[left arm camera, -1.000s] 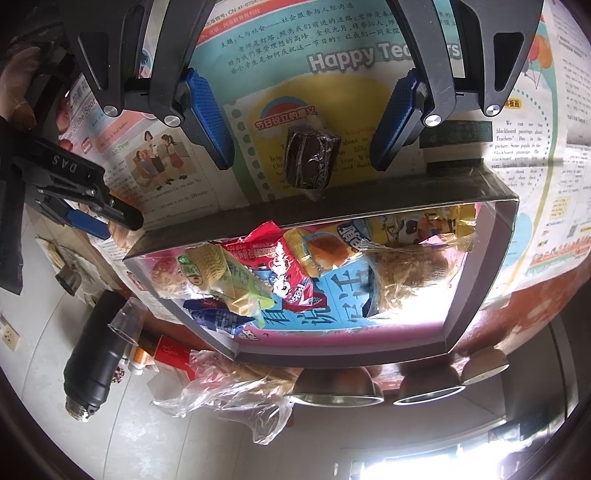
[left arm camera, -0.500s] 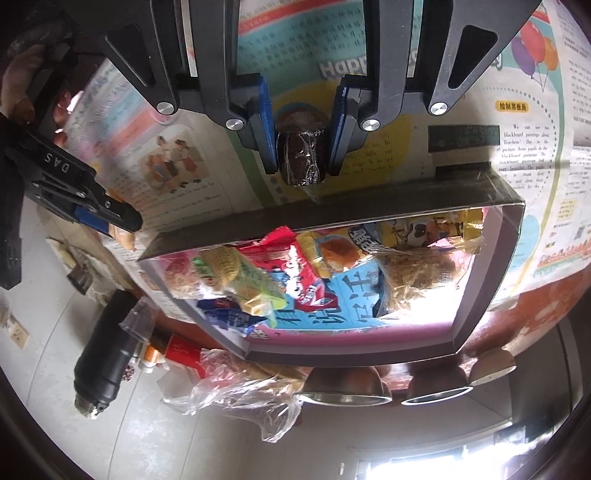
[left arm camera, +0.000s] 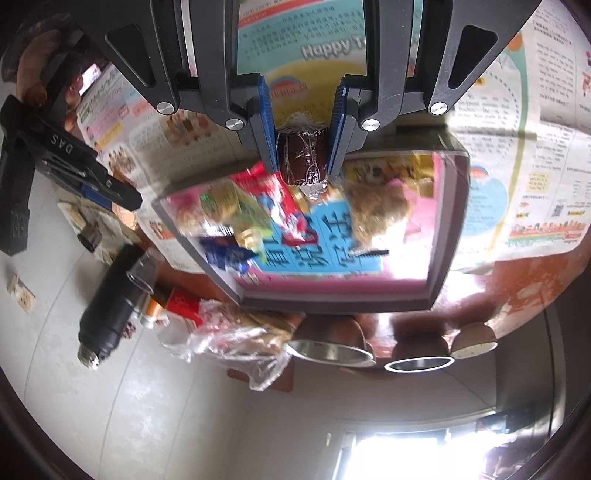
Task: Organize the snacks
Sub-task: 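Carry both held snacks into the grey tray and open both grippers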
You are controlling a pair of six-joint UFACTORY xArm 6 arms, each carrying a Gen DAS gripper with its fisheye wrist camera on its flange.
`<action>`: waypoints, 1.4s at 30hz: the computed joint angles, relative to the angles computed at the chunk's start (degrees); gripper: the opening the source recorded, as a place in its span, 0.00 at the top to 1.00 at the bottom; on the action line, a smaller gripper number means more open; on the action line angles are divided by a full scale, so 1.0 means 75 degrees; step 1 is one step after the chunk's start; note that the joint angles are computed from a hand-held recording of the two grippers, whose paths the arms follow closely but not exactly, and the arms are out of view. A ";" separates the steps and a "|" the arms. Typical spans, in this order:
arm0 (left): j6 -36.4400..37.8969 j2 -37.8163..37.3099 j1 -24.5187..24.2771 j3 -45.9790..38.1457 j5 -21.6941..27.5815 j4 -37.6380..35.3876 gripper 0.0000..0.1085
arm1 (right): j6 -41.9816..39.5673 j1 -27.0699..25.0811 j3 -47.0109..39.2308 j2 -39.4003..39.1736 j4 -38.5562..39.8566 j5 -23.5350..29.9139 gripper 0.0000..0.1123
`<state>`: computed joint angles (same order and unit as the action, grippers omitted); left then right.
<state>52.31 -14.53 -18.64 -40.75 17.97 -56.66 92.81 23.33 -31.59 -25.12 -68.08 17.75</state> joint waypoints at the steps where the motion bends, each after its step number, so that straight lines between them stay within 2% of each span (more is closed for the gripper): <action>1: 0.0015 0.0065 0.0018 -0.0081 -0.0015 -0.0054 0.75 | 0.0036 0.0012 -0.0051 0.0037 -0.0047 0.0001 0.54; 16: 0.0060 0.0905 0.0054 -0.0813 -0.0349 -0.0221 0.75 | 0.0163 0.0001 -0.1639 0.1635 -0.0693 -0.0534 0.54; 28: 0.0249 0.1397 0.0041 -0.1278 -0.0366 -0.0392 0.75 | -0.0333 -0.0073 -0.2442 0.2712 -0.0194 -0.0765 0.54; 42: 0.0098 0.1632 -0.0037 -0.1703 -0.0159 -0.0068 0.75 | -0.0587 -0.0105 -0.2824 0.3114 0.0130 -0.0777 0.54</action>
